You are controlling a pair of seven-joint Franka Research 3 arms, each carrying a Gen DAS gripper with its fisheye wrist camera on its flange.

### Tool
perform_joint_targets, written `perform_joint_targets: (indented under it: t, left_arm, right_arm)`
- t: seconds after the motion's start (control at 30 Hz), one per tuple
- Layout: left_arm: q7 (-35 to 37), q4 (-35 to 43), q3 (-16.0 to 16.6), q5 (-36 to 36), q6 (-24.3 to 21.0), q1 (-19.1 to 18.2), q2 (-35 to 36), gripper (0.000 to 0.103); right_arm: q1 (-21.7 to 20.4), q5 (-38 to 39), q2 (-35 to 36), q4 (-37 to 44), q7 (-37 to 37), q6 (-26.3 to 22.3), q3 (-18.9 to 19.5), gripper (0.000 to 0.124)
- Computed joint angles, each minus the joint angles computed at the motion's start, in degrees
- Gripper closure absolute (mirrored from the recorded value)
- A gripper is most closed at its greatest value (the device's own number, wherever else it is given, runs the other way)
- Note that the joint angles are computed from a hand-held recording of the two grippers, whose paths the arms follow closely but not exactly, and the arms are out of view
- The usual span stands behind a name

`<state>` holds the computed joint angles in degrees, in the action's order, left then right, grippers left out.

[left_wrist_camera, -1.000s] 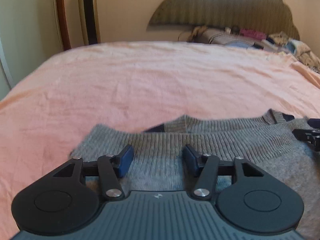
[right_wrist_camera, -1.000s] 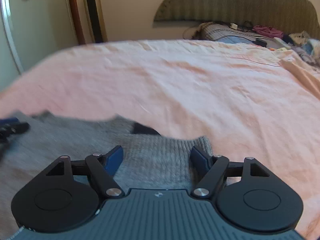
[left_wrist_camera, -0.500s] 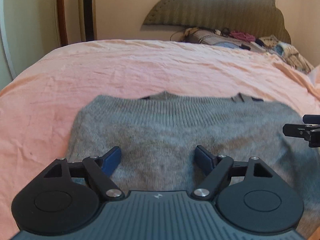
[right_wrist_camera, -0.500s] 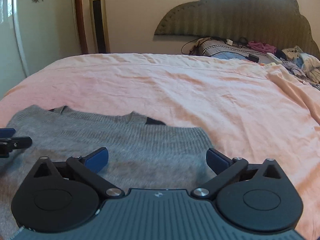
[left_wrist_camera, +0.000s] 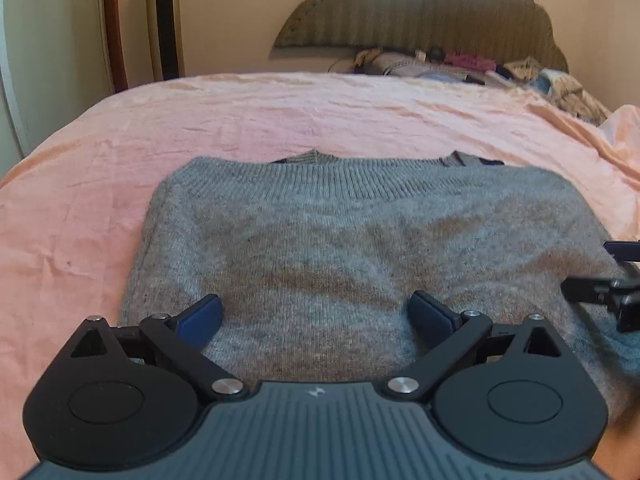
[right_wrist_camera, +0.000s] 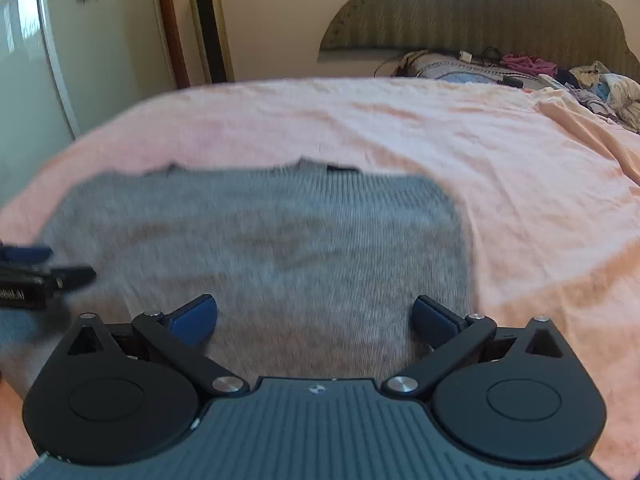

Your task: Fold small clothes

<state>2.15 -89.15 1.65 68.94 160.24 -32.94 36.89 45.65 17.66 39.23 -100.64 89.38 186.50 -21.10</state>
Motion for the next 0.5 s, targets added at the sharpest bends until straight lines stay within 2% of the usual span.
perform_joint_targets:
  t: [0.03, 0.07, 0.1, 0.13, 0.17, 0.27, 0.33, 0.37, 0.4, 0.43, 0.47, 0.5]
  left_arm:
    - [-1.5, -0.1, 0.7, 1.2, 0.9, -0.3, 0.1, 0.000]
    - [0.5, 0.0, -0.3, -0.6, 0.2, 0.5, 0.0, 0.000]
    - [3.7, 0.2, -1.8, -3.4, -1.5, 1.2, -0.3, 0.000]
    - [6.4, -0.2, -3.1, -6.5, -3.4, 1.7, -1.1, 0.001]
    - [7.3, -1.2, -3.7, -8.3, -3.7, 2.0, -2.2, 0.001]
    - [1.8, -6.6, -2.1, -5.5, 0.6, 0.8, -6.3, 0.001]
    - [3.1, -8.0, -3.7, -6.9, 1.2, 1.7, -6.5, 0.001]
    - [3.5, -8.0, -3.5, -7.1, 0.4, 1.3, -5.8, 0.001]
    - [1.8, -7.6, -1.7, -3.2, -1.7, -1.2, -5.4, 0.000]
    - [0.0, -7.3, -0.4, 0.8, -2.9, -3.0, -4.9, 0.000]
    - [-3.6, -7.4, 0.2, 4.0, -2.8, -3.6, -4.9, 0.000]
    - [-3.9, -7.2, -0.6, 3.8, -3.0, -2.8, -4.8, 0.000]
  right_arm:
    - [-1.4, 0.0, -0.6, -0.7, -0.3, 1.1, 1.7, 0.021]
    - [-1.7, 0.5, -1.2, -0.4, -0.4, -0.7, 1.9, 0.021]
    - [-0.3, 0.1, -1.6, -0.1, 0.2, -3.4, 0.1, 0.021]
    - [2.7, -0.4, -1.8, -0.3, 2.1, -5.5, -3.5, 0.022]
    - [4.5, -2.0, -2.6, -1.1, 4.6, -6.5, -5.3, 0.023]
    - [4.2, -3.0, -6.8, -6.6, 4.2, -2.4, -3.1, 0.022]
    - [5.2, -3.8, -7.3, -7.7, 4.7, -3.2, -3.4, 0.021]
    - [5.5, -4.9, -6.8, -7.9, 5.7, -4.1, -3.8, 0.021]
    - [5.3, -4.8, -6.5, -9.0, 5.9, -1.8, -3.4, 0.021]
    - [3.3, -4.6, -6.5, -10.5, 5.4, 2.8, -1.0, 0.021]
    - [2.0, -4.5, -6.7, -11.1, 5.2, 4.1, 0.4, 0.021]
    - [2.8, -3.1, -6.8, -10.8, 4.3, 3.1, -0.2, 0.021]
